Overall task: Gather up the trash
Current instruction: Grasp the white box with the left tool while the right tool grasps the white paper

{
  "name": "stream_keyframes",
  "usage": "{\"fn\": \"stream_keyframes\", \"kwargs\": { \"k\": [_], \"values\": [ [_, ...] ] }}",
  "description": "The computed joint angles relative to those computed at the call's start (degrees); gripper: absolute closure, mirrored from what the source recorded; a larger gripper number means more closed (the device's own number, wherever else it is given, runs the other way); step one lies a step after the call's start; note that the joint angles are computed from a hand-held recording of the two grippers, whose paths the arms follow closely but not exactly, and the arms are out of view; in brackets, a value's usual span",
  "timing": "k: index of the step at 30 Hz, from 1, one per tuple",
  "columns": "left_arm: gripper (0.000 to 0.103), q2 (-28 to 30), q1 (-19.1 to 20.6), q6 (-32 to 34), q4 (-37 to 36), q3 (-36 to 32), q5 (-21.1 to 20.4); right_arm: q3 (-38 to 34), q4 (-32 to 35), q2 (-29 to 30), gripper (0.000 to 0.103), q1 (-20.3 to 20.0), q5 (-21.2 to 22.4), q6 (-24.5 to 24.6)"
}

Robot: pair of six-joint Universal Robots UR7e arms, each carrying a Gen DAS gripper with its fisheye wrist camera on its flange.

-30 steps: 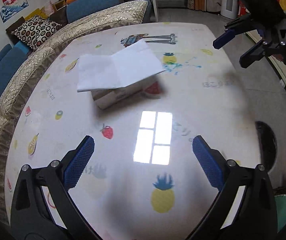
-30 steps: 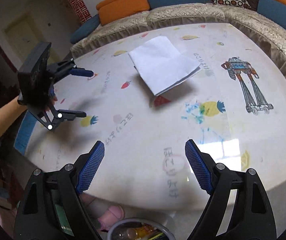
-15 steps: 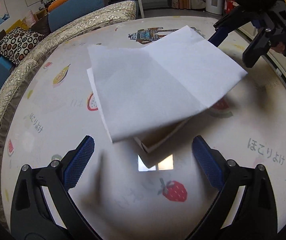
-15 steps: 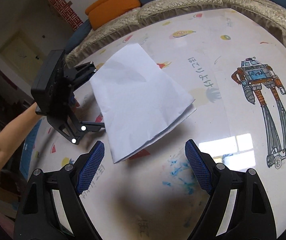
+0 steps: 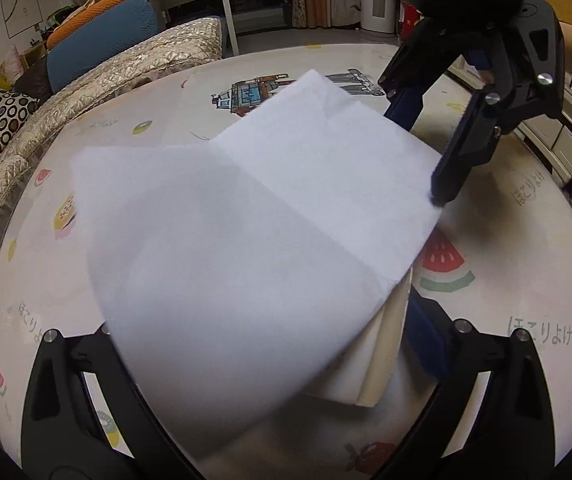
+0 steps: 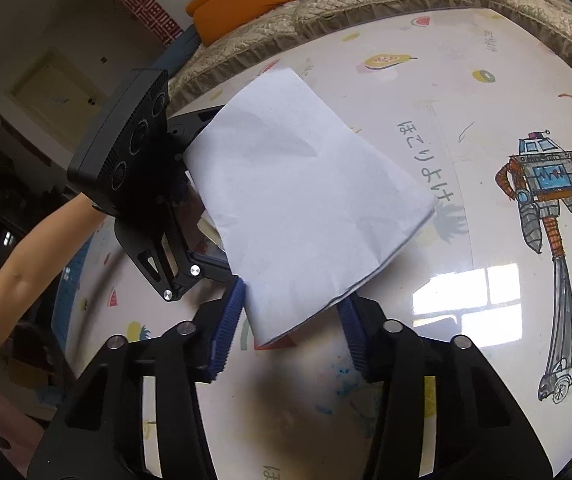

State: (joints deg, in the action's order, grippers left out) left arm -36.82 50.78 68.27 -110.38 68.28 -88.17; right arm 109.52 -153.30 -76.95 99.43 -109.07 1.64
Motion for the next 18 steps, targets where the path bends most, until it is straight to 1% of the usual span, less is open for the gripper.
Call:
{"fn": "stream_keyframes", "kwargs": {
  "k": [1, 2, 3, 4, 6, 7, 9, 10, 12, 13, 14, 15, 16, 18],
  "values": [
    [0.009, -0.1, 0.0, 0.6, 0.0, 0.2, -0.3, -0.3, 0.2, 0.2, 0.066, 0.2, -0.2, -0.4],
    [0.018, 0.0, 0.0, 1.0, 1.3, -0.4, -0.9, -0.5, 0.3, 0.1, 0.069, 0.3, 0.1, -0.8],
    [0.025, 0.1, 0.0, 0.8, 2.1, -0.7, -1.1, -0.4, 0.1, 0.0, 0.078, 0.4, 0.8, -1.2],
    [0.025, -0.8, 0.0, 0.8, 1.4, 0.5, -0.9, -0.3, -0.2, -0.2, 0.085, 0.5, 1.1, -1.7],
    [0.029, -1.9, -0.2, 1.3, -0.9, 2.3, -0.3, 0.0, -0.7, -0.3, 0.092, 1.1, 1.1, -2.7],
    [0.03, -2.1, -0.2, 0.9, -0.8, 2.4, 0.0, 0.1, -0.8, -0.4, 0.093, 1.4, 0.6, -3.0],
    [0.036, -3.2, -0.3, 0.7, -2.6, 4.0, 1.1, -0.1, -0.8, -0.3, 0.097, 1.4, 1.3, -3.3],
    [0.038, -3.4, -0.3, 0.2, -1.5, 3.6, 1.4, -0.1, -0.9, -0.2, 0.099, 1.7, 0.7, -3.4],
    [0.04, -4.3, -0.5, 0.0, -1.9, 4.5, 2.7, 0.4, -0.9, -0.8, 0.099, 2.1, 1.6, -3.1],
    [0.04, -5.1, -0.6, 0.0, -2.0, 5.1, 3.2, 0.6, -0.7, -0.9, 0.099, 2.8, 0.4, -3.0],
    [0.042, -5.9, -0.6, -0.2, -2.9, 6.1, 3.9, 0.9, -0.6, -1.3, 0.099, 3.3, 0.0, -3.1],
    [0.042, -6.3, -0.7, -1.0, -2.1, 6.1, 4.4, 0.9, 0.0, -1.7, 0.099, 3.5, 0.2, -2.8],
    [0.042, -7.0, -0.7, -1.5, -2.3, 6.7, 4.6, 1.0, 0.5, -2.0, 0.099, 4.5, -1.5, -2.5],
    [0.042, -8.9, -0.9, -2.5, -2.3, 8.0, 4.7, 1.5, 1.2, -2.8, 0.099, 5.7, -2.0, -1.3]
  ]
}}
